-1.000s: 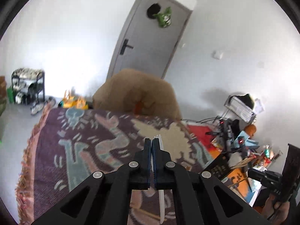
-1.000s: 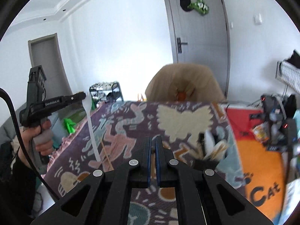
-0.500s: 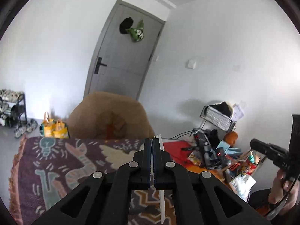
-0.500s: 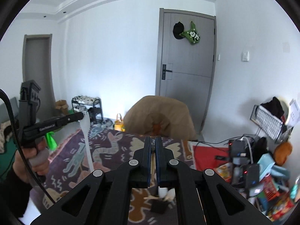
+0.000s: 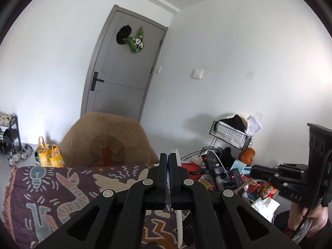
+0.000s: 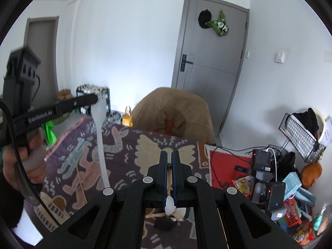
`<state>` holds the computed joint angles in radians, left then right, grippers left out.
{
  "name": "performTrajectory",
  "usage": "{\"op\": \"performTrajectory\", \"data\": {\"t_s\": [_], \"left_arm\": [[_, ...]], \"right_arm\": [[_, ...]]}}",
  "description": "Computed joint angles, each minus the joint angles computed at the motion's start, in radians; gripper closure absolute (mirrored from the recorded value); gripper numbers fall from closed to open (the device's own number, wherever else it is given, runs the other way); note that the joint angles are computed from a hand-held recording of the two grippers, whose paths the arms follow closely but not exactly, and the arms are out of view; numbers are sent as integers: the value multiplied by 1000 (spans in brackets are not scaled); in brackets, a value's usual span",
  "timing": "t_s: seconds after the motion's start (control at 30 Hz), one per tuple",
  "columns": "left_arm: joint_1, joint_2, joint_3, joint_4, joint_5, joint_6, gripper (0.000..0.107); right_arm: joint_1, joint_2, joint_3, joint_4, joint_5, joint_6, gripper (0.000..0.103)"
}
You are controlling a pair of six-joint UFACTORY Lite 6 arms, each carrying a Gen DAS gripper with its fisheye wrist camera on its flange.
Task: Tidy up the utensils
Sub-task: 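Carry the fork and chopstick to the holder while the right tool drops the chopstick in, then lower the white fork into the black holder and open the left tool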
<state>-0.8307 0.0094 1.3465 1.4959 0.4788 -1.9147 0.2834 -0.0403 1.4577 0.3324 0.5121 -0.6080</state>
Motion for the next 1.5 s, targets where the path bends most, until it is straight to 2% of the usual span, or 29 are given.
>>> {"op": "performTrajectory", "data": {"t_s": [0.13,0.17,0.2,0.23,0.27,0.3,0.4,0.5,0.63,0.87,1.27,1.37,1.5], "left_arm": [[-1,40,37,4,-6,-3,106],[1,49,45,7,-10,-9,106],[2,60,54,13,-11,-16,106],[2,68,62,17,-12,-23,106],[3,80,72,24,-12,-33,106],[4,95,87,32,-15,-45,106],[-2,153,155,27,5,-45,106],[-29,218,223,61,72,-57,106],[-52,305,304,119,111,-101,106],[-86,447,440,182,136,-125,106],[-119,650,626,217,143,-57,106],[-119,649,612,215,123,-60,106],[-83,597,542,245,-33,-139,104]], "right_arm": [[-4,48,17,-18,21,19,98],[-21,53,14,11,21,3,94],[-40,49,5,51,17,-20,79],[-66,34,-15,90,-1,-34,68],[-90,20,-34,128,-18,-53,50],[-123,-1,-57,185,-25,-92,46],[-232,-56,-116,360,13,-222,46],[-349,-132,-215,492,32,-327,46],[-505,-207,-350,645,79,-454,46],[-696,-221,-491,782,133,-586,45],[-813,-241,-564,827,181,-686,45],[-838,-243,-565,835,197,-698,45],[-844,-244,-572,839,200,-695,45]]}}
